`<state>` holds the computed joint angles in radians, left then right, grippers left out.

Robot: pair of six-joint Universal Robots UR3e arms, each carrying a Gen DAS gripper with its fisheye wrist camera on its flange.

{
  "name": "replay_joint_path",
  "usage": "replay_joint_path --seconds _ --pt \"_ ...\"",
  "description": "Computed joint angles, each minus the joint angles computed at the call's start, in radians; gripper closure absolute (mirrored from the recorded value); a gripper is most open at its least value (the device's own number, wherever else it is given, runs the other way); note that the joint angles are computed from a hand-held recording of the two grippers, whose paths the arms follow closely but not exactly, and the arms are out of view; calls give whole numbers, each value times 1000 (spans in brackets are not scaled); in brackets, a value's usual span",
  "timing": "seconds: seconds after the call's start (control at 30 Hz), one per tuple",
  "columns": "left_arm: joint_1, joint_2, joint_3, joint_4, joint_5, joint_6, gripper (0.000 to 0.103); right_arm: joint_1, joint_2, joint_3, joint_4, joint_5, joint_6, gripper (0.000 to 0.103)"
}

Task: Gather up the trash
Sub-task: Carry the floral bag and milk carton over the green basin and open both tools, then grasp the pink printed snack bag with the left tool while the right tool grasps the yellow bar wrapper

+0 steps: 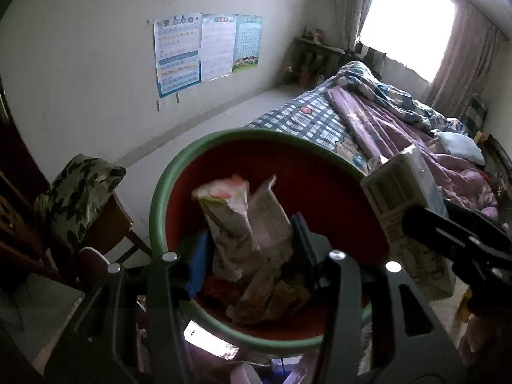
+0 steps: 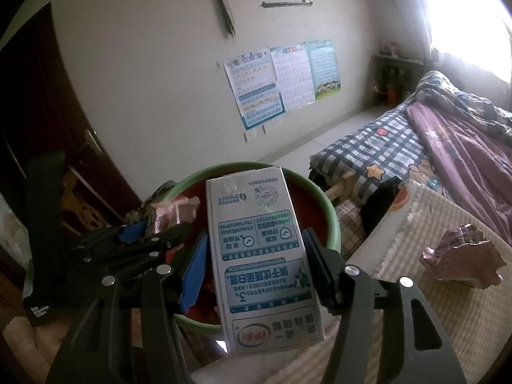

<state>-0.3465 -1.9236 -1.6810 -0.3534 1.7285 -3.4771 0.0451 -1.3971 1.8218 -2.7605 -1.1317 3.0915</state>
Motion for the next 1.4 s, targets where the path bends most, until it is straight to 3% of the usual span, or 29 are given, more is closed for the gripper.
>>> replay_joint_path --seconds 0.03,0.07,0.23,0.43,0.73,0.9,1.0,1.07,1.23,1.33,1.4 --pt "0 2 -7 13 3 -7 41 0 3 -2 -1 -3 4 45" --pt "2 6 -17 25 4 -11 38 -5 3 -4 0 7 5 42" --pt "2 18 -33 43 25 -25 32 -21 -19 10 -30 25 14 35" --pt "2 18 -32 41 23 -17 32 -87 -102 79 -17 56 13 34" --pt "-56 55 -22 26 73 -29 32 -306 -432 341 90 84 -105 30" --pt "-126 35 41 -5 100 -36 32 -562 -711 534 311 78 -286 30" --pt "-171 -1 100 -27 106 -40 31 -796 -919 620 561 118 -444 30" --pt "-199 -31 144 -43 107 -44 30 -983 -1078 647 801 148 -584 30" --pt "-268 -133 295 -110 96 -52 29 -1306 -1282 622 1271 180 -885 30" --pt "-302 -209 409 -150 77 -47 28 -1351 -1290 618 1343 173 -951 30" --pt "-321 -276 510 -181 61 -36 23 -1339 -1257 635 1306 173 -947 30"
